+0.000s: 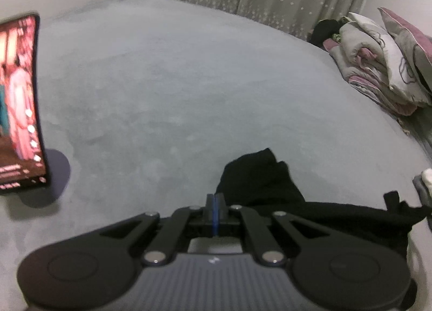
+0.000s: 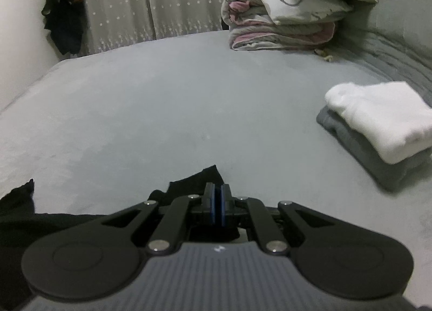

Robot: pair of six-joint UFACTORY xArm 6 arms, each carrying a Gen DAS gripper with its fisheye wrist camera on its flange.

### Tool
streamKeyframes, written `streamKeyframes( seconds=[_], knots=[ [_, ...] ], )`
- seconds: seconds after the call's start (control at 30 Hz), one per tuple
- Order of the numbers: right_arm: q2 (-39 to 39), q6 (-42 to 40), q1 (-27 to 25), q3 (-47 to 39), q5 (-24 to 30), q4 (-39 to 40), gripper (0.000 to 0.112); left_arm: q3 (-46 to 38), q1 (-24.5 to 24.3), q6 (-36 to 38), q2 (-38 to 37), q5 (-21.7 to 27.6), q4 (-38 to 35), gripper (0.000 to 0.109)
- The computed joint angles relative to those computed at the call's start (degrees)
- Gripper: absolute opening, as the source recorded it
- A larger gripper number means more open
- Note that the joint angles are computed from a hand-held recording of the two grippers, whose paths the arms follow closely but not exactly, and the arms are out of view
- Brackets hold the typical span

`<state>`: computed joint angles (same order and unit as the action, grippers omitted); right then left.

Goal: Fold clothes
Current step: 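Lift the black T-shirt with both grippers and shake it out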

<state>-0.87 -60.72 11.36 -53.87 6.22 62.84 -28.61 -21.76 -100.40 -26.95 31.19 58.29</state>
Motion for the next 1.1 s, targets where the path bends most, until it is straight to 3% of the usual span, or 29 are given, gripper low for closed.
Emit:
streamKeyframes(
  seconds=[0.2, 0.33, 0.63, 0.93, 1.07, 1.1],
  knots=[
    [-6.04, -1.85, -1.87, 4.11, 2.00, 0.37, 0.005, 3.53, -6.14, 3.08, -6.90, 5.11, -3.96, 0.000],
    [-8.28, -4.38, -3.77, 6.27, 3.61, 3.09, 0.005, 8.92, -9.39, 5.39, -14.45, 5.70, -9.50, 0.000],
    [-12.56, -4.46, -6.80, 11.63, 7.29, -0.16, 0.005, 17.47, -19.24, 7.44, -27.16, 11.26, -16.75, 0.000],
    [-13.37, 0.58, -8.48, 13.64, 10.14, -6.15, 0.005, 15.60, -23.47, 8.28, -25.62, 13.09, -15.32, 0.003],
    [-13.67, 0.39, -8.79, 13.79, 10.69, -5.93, 0.005, 12.09, -20.80, 12.58, -19.73, 8.09, -14.44, 0.017],
    [-13.65, 0.22, -8.85, 13.77, 10.80, -5.84, 0.005, 11.06, -20.08, 13.10, -17.99, 6.87, -13.82, 0.027]
  ],
)
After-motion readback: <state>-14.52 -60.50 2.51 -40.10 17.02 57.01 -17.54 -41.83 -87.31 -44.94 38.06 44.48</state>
